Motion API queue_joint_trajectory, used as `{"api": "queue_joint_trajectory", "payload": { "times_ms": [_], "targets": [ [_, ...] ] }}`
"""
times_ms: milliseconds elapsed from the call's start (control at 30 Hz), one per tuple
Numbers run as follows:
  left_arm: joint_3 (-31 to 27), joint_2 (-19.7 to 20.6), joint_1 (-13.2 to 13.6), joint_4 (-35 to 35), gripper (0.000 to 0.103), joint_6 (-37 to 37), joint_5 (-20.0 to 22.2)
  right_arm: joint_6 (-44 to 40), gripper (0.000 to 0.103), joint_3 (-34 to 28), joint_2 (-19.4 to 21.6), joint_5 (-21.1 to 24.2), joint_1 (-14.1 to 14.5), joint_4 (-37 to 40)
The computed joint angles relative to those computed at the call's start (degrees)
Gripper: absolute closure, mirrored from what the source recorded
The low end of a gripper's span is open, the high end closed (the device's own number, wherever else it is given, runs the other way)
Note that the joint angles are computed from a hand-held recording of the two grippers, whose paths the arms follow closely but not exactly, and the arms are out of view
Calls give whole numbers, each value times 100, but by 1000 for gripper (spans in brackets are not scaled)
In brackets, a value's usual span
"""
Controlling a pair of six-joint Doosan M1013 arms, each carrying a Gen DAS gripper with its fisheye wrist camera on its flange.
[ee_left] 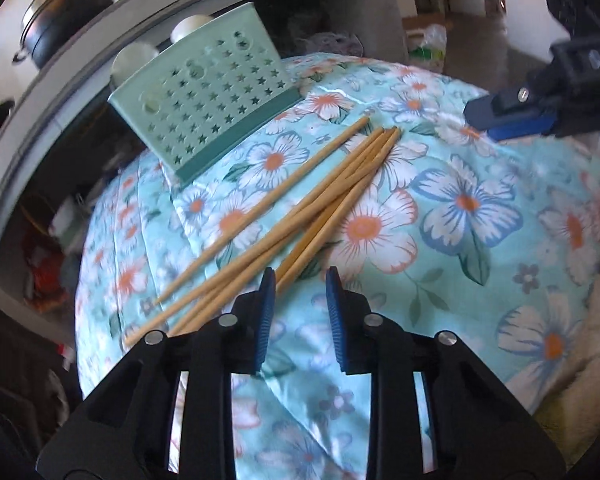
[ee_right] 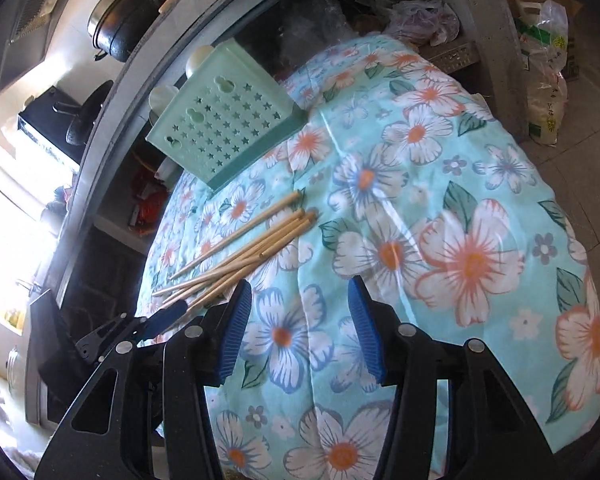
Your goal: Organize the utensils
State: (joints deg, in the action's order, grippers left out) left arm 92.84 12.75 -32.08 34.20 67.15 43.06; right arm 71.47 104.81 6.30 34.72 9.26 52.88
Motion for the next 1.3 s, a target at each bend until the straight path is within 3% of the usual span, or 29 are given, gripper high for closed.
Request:
{"api": "queue_joint_trajectory", "payload": {
  "times_ms": [233,267,567,667,833,867,933,1067,1167,1300],
  "targets": [
    [-99,197,-107,703,96,297,84,-212,53,85,-23,-25,-92,332],
    [-83,186,-126,777,103,350,51,-237,54,99,-23,-28,-101,369],
    [-3,23,-234,223,103,1676,6,-573,55,200,5,26,-185,809],
    [-52,-22,-214,71,103,1636,34,-656,55,216,13,89,-197,925],
    [-261,-25,66,-148,99,1046,-210,-702,55,159,38,185,-156,817],
    [-277,-18,115,-178,95,1078,-273,-660,55,133,57,221,-144,752],
    [-361,22,240,-598,85,1494,-307,-590,55,79,99,280,-117,644],
    [-513,123,427,-1574,78,2643,-286,-534,55,-2,161,322,-72,551],
    [-645,249,497,-2061,77,3327,-129,-510,55,-20,190,356,-74,536],
    [-702,353,481,-2076,77,3910,40,-422,55,-50,230,399,-70,462]
  ]
}}
